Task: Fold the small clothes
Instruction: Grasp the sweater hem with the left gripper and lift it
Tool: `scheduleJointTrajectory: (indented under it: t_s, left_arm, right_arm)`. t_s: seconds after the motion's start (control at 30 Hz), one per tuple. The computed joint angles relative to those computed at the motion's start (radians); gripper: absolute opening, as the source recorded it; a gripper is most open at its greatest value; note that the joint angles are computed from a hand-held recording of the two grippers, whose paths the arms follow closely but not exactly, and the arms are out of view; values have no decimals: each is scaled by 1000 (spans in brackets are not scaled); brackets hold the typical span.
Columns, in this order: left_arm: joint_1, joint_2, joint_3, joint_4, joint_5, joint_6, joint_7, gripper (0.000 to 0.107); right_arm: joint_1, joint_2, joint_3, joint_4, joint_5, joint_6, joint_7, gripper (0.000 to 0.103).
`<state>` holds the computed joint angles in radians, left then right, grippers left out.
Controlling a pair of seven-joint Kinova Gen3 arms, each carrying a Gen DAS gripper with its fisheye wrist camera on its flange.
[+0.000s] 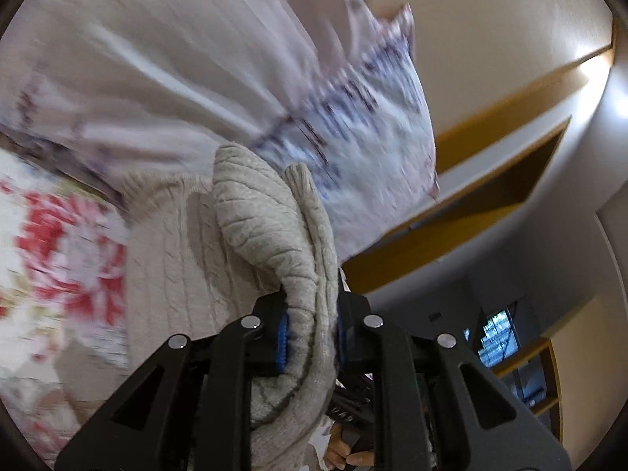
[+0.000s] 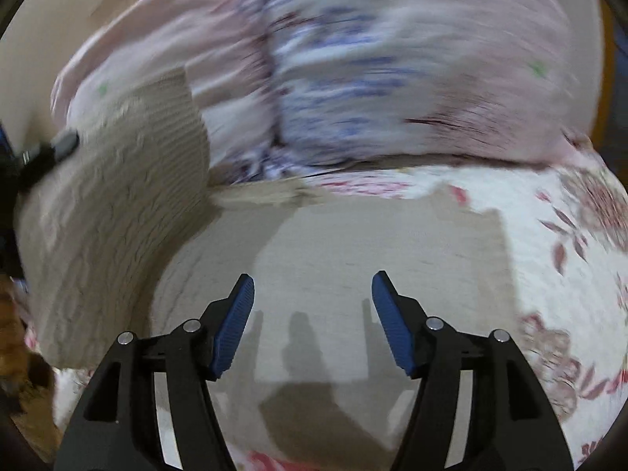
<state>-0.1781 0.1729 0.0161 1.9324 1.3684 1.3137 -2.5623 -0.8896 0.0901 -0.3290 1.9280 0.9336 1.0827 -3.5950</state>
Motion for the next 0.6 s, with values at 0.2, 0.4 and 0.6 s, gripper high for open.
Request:
scheduleJointTrajectory:
  t_s: [0.2, 0.4, 0.6]
  left_arm:
    - [148, 36, 80, 34, 12, -148, -10, 17]
    - [234, 116, 138, -17, -62, -183, 66, 33]
    - [147, -17, 82, 35, -41, -141, -17, 70]
  right_arm:
    - [36, -131, -44, 139, -24, 12, -161, 64]
    - [78, -244, -53, 242, -61, -64, -259, 64]
    - [-164, -383, 208, 357, 57, -260, -389, 64]
